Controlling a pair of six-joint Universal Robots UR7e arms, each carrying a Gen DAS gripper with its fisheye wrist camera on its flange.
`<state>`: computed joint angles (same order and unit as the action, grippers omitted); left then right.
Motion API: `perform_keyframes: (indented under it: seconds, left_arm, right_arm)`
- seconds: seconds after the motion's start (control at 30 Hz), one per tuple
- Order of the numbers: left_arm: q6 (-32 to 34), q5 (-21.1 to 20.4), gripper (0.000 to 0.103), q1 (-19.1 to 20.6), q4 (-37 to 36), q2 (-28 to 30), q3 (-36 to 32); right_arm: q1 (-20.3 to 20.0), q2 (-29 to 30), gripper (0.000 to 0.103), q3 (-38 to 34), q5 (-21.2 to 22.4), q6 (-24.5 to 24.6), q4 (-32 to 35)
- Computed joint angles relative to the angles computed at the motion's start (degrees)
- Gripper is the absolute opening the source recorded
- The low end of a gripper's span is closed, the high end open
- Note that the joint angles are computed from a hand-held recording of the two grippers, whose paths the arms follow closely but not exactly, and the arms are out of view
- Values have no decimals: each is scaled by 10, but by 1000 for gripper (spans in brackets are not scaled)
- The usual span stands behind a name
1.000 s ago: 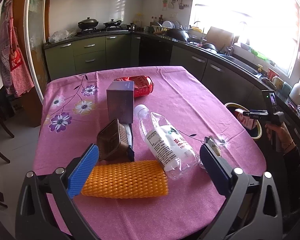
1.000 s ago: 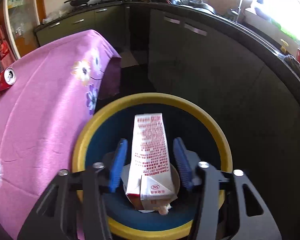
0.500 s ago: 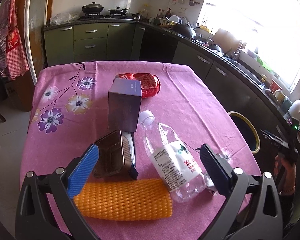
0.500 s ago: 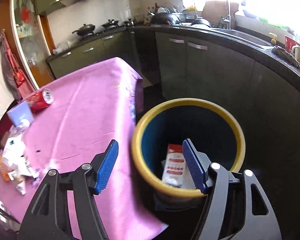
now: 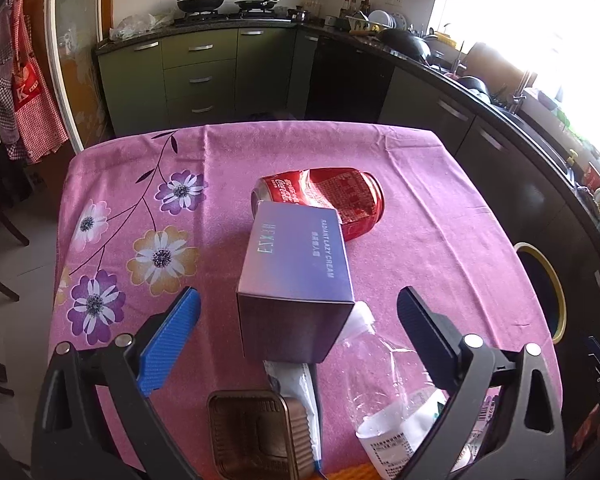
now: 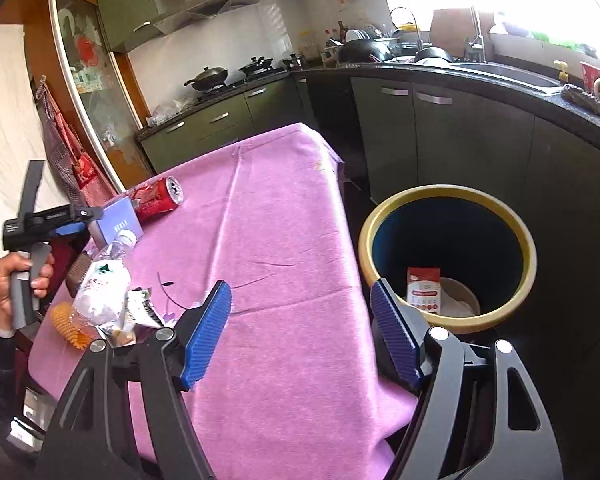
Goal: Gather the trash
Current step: 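Grasp the purple cream box with the left gripper and lift it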
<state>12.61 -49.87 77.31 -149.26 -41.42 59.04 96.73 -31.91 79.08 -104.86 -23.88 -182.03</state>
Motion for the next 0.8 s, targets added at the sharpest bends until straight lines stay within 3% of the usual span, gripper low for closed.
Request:
perform_keyframes:
  seconds: [0.13,0.37,0.57,0.8]
  left_arm:
    - [-11,6,76,5,28,14,-27]
    - [0,22,72,5,46,30,-51]
    - [-9,25,53,10,78,41,-73]
    - [14,31,51,6,58,38,-62]
  right_arm:
    - [1,7,72,-12,5,4,14]
    - [0,14,72,-21,7,10,27]
    - [-3,10,72,-21,8,12,30]
    - [-4,8,72,-20,10,14,32]
